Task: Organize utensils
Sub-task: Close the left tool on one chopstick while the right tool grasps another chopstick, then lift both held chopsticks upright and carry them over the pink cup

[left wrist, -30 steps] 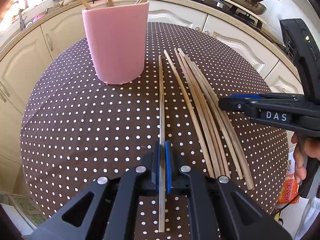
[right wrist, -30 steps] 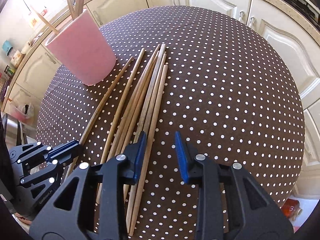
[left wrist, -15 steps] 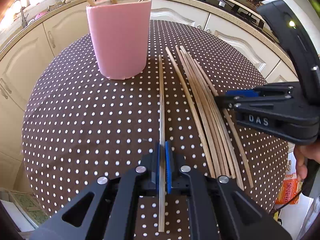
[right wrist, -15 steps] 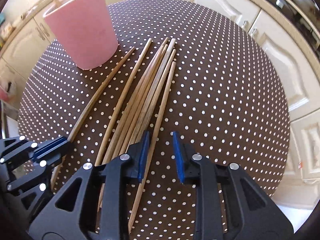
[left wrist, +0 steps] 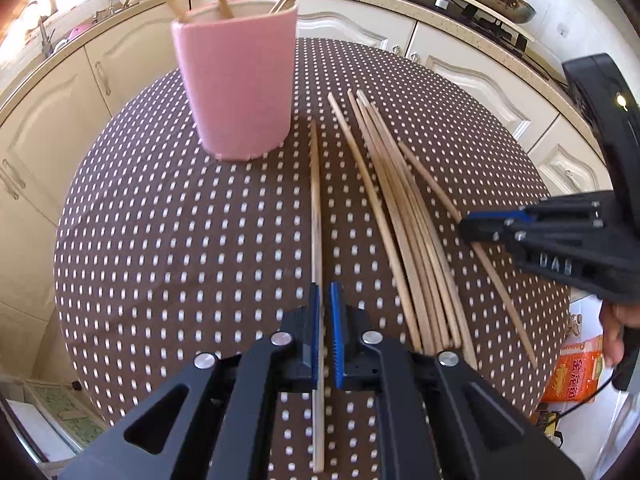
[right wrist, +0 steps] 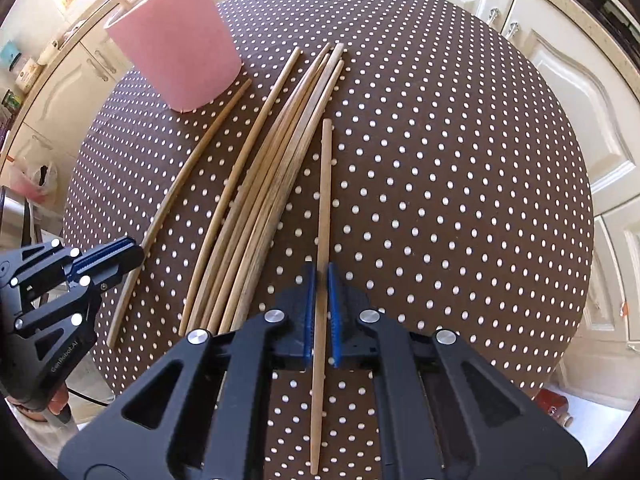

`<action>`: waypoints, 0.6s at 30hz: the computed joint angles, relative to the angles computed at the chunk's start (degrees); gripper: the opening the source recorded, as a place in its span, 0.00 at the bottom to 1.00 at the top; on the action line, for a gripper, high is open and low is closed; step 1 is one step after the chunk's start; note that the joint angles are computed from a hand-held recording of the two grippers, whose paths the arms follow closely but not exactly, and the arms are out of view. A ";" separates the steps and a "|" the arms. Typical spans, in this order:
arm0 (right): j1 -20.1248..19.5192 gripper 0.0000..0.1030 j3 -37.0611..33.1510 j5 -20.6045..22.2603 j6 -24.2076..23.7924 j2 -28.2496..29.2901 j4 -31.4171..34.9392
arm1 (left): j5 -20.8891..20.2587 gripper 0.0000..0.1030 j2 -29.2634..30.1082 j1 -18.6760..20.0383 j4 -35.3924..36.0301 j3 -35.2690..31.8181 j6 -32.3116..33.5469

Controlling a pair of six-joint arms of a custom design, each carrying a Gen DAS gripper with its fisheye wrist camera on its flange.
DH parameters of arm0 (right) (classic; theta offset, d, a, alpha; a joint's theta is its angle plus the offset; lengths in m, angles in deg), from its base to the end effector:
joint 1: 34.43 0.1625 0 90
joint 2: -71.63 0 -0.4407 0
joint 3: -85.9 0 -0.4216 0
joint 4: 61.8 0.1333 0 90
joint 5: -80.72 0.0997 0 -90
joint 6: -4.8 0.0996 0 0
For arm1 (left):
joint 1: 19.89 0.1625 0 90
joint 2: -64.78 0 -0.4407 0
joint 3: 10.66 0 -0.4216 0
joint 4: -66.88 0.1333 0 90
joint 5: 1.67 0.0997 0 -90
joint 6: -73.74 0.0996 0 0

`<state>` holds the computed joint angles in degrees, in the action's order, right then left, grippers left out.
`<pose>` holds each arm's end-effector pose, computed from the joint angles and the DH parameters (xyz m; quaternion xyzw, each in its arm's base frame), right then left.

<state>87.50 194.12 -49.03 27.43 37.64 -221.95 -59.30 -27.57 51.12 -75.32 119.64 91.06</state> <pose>0.3626 -0.4503 -0.0803 0.0883 -0.9358 0.1260 0.3173 0.0360 -0.4690 0.2866 0.2641 0.9163 -0.1231 0.2748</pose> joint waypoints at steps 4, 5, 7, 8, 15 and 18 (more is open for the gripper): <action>-0.63 0.08 -2.97 -0.60 -0.56 1.13 1.77 | 1.84 0.06 4.40 -0.71 0.57 -3.01 -1.59; -0.80 0.08 -4.67 -0.71 -0.62 2.00 2.74 | 2.25 0.06 5.39 -0.83 0.94 -3.62 -2.06; -1.14 0.08 -6.78 -0.92 -0.68 2.86 4.51 | 2.83 0.06 7.51 -0.83 1.18 -4.98 -2.65; -1.19 0.08 -7.69 -0.90 -0.59 3.20 5.54 | 3.16 0.06 8.15 -1.06 0.74 -5.16 -2.67; -2.89 0.08 -11.85 0.70 -1.32 4.00 11.12 | 4.28 0.06 12.17 -2.04 -0.15 -7.50 -3.05; -2.50 0.07 -11.36 -0.29 -2.21 4.20 9.82 | 3.46 0.06 12.26 -2.20 -0.81 -7.18 -3.65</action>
<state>84.99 182.76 -49.33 25.22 41.84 -212.12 -55.84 -15.31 48.92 -76.13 112.46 87.40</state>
